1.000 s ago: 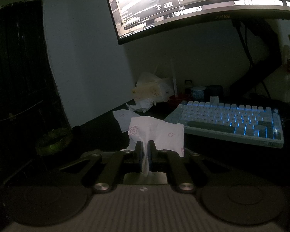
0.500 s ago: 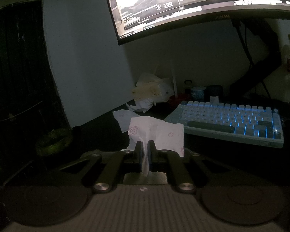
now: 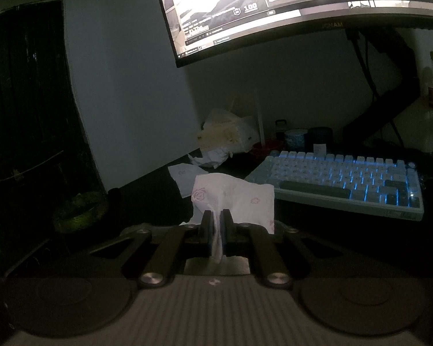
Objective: Clean container
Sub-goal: 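Rub the tissue along the jar wall with the right tool while the left tool holds the jar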
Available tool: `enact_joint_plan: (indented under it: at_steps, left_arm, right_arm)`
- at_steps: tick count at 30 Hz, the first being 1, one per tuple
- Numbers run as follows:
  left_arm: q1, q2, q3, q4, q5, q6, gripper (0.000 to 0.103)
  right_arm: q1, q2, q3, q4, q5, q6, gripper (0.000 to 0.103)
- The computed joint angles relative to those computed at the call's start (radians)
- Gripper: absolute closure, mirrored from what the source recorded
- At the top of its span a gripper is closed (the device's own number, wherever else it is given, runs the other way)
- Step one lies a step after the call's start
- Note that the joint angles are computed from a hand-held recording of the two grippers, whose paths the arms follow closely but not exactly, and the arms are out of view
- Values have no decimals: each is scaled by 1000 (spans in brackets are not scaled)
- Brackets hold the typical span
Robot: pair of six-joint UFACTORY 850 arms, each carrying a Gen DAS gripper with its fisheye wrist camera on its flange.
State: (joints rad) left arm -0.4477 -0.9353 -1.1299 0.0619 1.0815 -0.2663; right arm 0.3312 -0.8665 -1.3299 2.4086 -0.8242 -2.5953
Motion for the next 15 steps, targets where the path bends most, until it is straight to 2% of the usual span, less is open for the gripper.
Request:
enact_joint_plan:
  at_steps: [15]
  left_arm:
    - [13, -4, 3, 29, 9, -6, 0]
  right_arm:
    - [1, 2, 4, 9, -1, 0, 95]
